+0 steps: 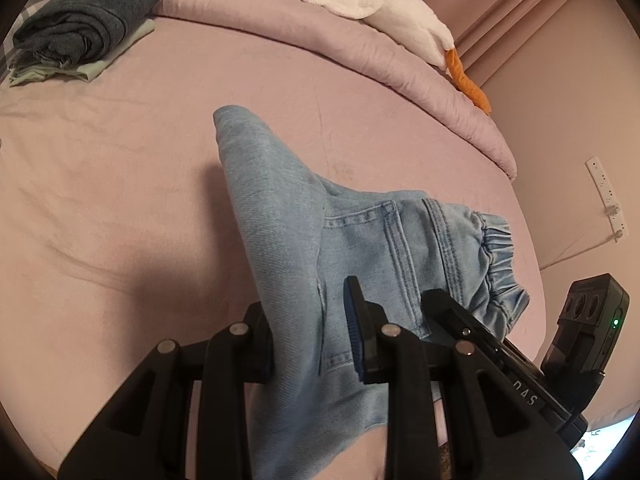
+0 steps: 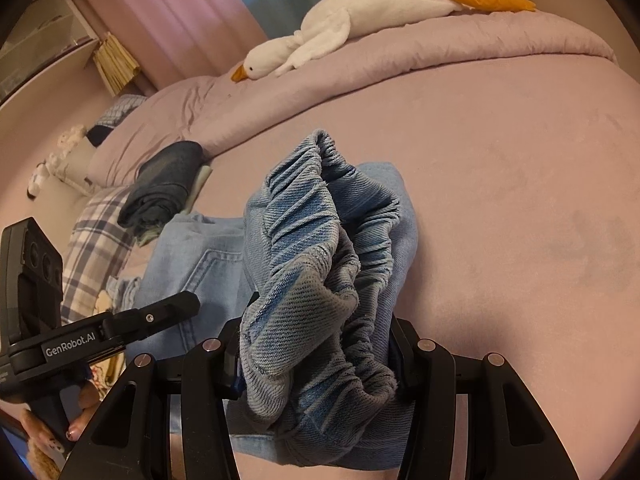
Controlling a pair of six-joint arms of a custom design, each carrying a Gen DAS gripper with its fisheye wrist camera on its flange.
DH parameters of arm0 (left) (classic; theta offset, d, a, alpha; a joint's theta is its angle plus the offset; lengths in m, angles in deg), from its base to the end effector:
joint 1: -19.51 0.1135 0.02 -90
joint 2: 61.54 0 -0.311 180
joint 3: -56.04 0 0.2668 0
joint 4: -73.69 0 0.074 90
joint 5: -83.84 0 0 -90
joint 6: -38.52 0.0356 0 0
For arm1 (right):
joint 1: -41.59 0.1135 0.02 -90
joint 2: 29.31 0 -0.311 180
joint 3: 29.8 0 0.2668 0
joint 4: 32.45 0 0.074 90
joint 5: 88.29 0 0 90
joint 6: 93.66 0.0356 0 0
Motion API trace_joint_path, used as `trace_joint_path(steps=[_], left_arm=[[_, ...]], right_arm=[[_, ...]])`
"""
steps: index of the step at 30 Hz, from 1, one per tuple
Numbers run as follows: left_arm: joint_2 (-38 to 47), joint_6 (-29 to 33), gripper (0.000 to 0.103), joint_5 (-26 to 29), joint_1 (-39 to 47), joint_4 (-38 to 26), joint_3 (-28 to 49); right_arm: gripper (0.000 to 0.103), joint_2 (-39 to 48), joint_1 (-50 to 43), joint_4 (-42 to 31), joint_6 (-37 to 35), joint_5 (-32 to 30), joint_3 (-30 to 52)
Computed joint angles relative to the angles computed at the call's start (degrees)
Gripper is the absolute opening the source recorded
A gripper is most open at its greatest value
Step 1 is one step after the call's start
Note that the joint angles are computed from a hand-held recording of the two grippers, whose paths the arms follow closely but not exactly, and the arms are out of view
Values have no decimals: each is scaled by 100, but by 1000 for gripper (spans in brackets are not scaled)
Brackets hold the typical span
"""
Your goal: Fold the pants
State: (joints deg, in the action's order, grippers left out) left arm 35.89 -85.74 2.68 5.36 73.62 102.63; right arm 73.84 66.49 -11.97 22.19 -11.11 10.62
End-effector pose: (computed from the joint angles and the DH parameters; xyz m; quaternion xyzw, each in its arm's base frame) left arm 0.2872 -0.0780 0.1303 -0.1387 0.9296 -0.2030 0.2745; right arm 0.2629 0.1307 0.1061 -0.0377 0.9091 0.2646 0.3197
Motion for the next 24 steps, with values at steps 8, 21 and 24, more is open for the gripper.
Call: trace_joint_path(steps=[8,21,24], left_arm=[[521,-30,26,235,106,0,260],[865,-66,26,291,158,175,289],[945,-87,27,348,234,218,283]], right_arm=[[53,423,-82,-78,36,-79,180],[54,729,-127,-93,2,1,231],[55,796,-152,-113,-1,35,239]])
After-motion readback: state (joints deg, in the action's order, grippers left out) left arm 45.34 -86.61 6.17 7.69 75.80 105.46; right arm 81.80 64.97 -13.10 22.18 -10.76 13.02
